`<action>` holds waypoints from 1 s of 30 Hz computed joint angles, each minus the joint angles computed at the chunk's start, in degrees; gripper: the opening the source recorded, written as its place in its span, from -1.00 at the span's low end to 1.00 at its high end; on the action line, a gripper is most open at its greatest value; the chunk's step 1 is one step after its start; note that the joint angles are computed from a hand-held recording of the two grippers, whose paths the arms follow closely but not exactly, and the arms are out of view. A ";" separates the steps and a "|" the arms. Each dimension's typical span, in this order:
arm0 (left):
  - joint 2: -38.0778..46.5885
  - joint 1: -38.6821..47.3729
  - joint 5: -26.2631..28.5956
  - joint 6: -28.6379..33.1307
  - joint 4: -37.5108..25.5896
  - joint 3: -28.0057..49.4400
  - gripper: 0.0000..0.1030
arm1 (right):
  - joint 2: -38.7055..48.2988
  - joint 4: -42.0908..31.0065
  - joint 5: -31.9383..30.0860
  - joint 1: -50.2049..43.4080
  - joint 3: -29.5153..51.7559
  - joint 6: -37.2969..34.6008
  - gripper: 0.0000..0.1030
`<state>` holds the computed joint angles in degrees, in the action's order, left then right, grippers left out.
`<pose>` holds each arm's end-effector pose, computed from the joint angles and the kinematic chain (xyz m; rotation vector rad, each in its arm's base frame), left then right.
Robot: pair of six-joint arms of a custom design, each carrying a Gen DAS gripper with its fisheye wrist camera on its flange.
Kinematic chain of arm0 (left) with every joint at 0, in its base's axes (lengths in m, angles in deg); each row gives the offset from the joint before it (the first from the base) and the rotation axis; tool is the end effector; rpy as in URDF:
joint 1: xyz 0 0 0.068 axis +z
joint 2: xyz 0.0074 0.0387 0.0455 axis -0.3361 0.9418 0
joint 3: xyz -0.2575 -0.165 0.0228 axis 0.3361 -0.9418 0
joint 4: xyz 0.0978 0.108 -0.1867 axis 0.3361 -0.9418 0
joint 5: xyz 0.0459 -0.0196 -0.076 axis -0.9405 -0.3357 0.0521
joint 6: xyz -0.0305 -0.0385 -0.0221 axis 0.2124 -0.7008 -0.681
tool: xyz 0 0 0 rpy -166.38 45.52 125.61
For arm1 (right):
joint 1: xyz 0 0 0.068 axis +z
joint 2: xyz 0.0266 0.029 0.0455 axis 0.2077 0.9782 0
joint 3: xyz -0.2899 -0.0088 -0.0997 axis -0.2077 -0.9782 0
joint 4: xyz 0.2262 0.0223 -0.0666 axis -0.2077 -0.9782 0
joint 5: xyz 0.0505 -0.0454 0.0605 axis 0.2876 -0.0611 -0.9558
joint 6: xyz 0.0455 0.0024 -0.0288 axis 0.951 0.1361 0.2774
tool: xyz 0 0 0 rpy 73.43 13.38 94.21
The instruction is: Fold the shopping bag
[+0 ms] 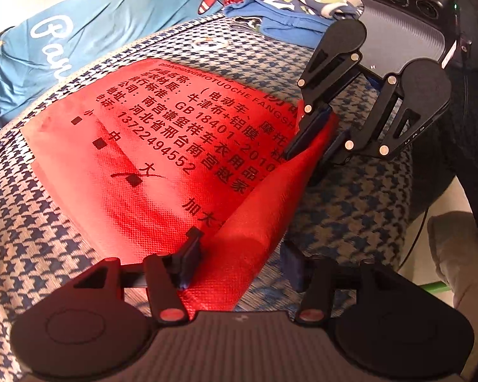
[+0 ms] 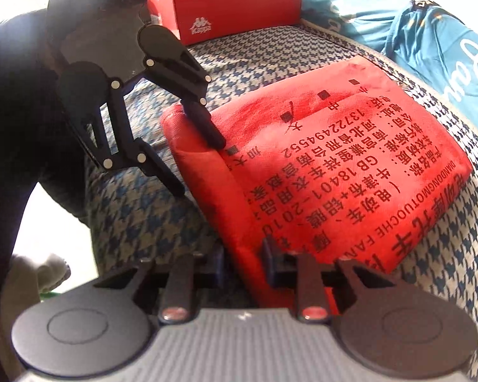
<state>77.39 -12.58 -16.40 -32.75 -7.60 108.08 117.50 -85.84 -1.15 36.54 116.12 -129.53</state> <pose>0.2195 0.0090 0.2161 1.0179 2.3518 -0.4095 0.2797 0.1414 0.2367 -1.6647 2.1371 0.3837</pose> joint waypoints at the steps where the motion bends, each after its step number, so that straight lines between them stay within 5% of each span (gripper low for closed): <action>1: -0.18 0.07 0.04 0.03 -0.63 0.12 0.02 | -0.22 -0.75 -0.18 -0.06 0.01 -0.11 -0.58; 18: 5.91 3.57 4.71 -1.71 -8.24 7.30 0.14 | 7.16 -12.28 -11.29 -7.12 7.87 2.17 -0.57; 30: -4.58 -2.77 -4.09 -0.98 1.47 -0.36 0.15 | 4.80 -6.63 -11.87 -7.32 2.82 -1.00 -0.57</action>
<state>72.81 -15.36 -20.49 -33.73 -6.13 107.72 122.29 -92.47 -13.02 29.22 118.94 -130.53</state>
